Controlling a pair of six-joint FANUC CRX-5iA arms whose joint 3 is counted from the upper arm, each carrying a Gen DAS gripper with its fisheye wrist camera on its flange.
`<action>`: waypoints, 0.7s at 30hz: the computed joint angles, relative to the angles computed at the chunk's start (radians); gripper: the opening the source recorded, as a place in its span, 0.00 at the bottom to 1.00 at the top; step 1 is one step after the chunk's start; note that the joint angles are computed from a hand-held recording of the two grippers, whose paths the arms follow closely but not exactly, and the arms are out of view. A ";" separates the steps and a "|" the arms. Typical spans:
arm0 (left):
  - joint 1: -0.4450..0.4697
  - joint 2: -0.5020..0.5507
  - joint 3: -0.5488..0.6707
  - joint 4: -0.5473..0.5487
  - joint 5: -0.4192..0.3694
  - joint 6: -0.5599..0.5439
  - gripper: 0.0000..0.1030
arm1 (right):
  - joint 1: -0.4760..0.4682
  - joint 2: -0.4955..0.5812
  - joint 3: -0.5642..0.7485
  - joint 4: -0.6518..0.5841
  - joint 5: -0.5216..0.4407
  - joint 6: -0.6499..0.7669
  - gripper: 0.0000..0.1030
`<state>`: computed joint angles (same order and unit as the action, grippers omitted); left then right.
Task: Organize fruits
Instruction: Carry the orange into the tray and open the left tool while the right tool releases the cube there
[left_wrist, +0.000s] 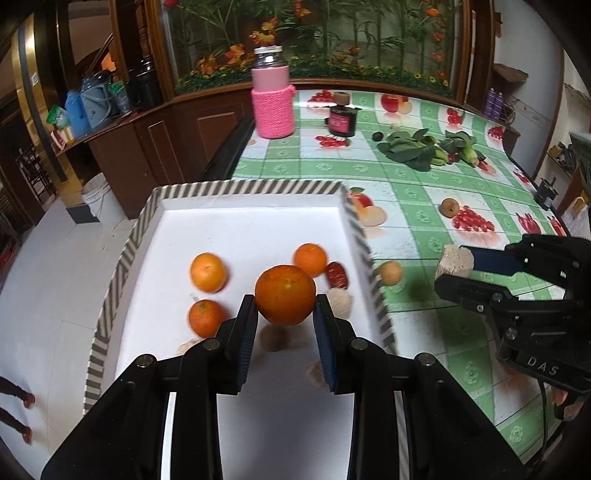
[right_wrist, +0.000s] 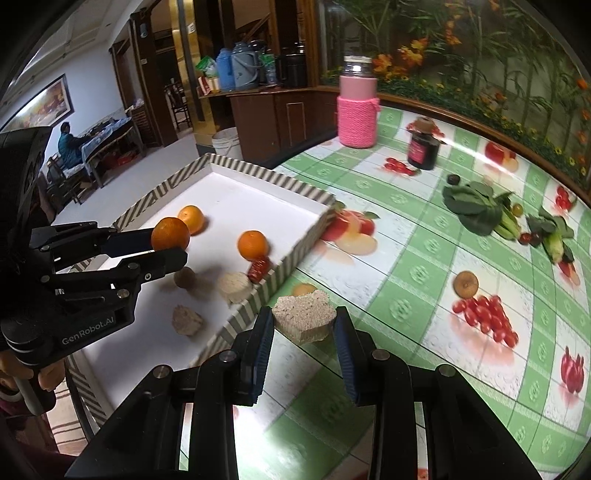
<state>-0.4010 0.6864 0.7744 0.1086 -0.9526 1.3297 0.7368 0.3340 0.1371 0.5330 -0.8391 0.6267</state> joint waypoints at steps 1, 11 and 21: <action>0.004 -0.002 -0.003 -0.003 -0.002 0.005 0.27 | 0.001 0.009 0.015 -0.006 -0.003 0.014 0.33; 0.034 0.000 -0.023 -0.006 -0.031 0.026 0.27 | -0.010 0.127 0.199 -0.126 -0.019 0.197 0.33; 0.038 0.025 0.009 -0.010 -0.069 0.028 0.28 | -0.032 0.256 0.398 -0.250 -0.083 0.356 0.33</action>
<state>-0.3627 0.7111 0.7837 0.0986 -1.0217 1.3577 0.7048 0.5905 0.5356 0.2831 -0.9225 0.9828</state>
